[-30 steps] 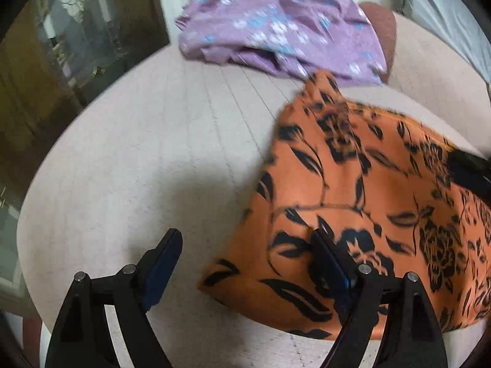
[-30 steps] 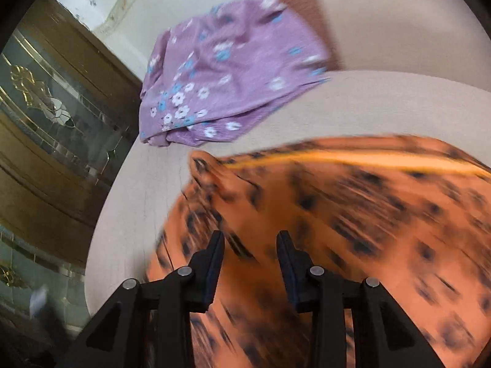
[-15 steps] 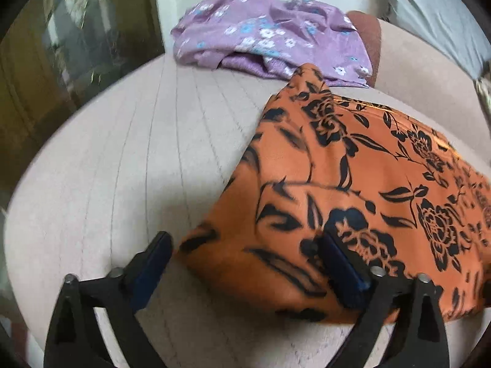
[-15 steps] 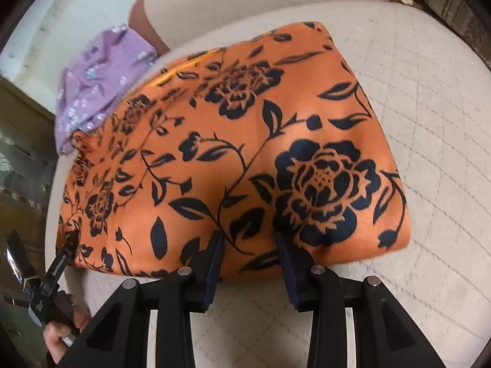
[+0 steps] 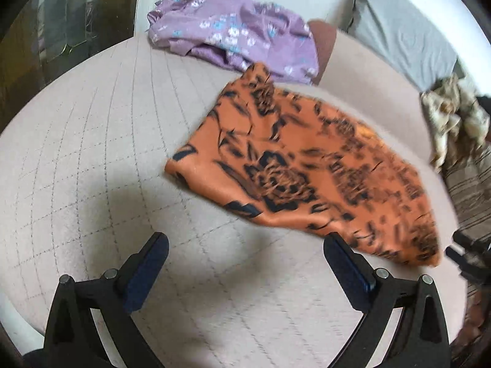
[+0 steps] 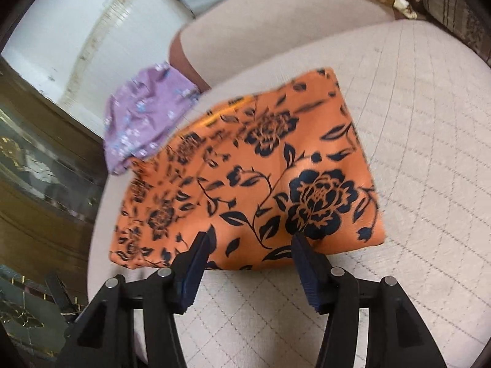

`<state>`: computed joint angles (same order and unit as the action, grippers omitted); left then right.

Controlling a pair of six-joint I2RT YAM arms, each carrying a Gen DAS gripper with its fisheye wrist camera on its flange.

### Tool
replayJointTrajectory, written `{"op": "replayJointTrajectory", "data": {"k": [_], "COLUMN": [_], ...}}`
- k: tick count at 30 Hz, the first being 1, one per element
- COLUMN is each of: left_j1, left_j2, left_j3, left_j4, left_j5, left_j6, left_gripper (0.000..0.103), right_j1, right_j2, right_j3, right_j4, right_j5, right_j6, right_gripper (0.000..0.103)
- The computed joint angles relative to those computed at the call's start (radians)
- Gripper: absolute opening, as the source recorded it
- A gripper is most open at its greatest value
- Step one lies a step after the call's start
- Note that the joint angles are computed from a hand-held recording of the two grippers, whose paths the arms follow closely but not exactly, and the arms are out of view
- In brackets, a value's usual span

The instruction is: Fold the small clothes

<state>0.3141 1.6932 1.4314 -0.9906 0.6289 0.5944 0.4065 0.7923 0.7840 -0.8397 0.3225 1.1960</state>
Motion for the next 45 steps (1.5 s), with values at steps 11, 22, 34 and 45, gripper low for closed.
{"op": "replayJointTrajectory", "data": {"k": [11,22,34,45], "left_j1": [0.007,-0.044,-0.108,-0.138], "left_j2": [0.124,0.214,0.236,0.177], "left_j3": [0.078,0.134,0.145,0.076], "left_j4": [-0.114,0.125,0.228,0.324], "left_j5": [0.108,0.047,0.036,0.066], "left_j6": [-0.101,-0.37,-0.447,-0.365], "left_gripper": [0.1,0.054,0.034,0.023], "right_j1": [0.127,0.047,0.017,-0.063], "right_j2": [0.183,0.463,0.514,0.554], "right_j3": [0.067,0.072,0.056,0.065], "right_j4": [0.084,0.392,0.49,0.481], "right_j5": [0.113,-0.028,-0.039,-0.172], "right_j6": [-0.028,-0.074,-0.102,-0.089], "right_gripper": [0.032,0.032,0.032,0.031]}}
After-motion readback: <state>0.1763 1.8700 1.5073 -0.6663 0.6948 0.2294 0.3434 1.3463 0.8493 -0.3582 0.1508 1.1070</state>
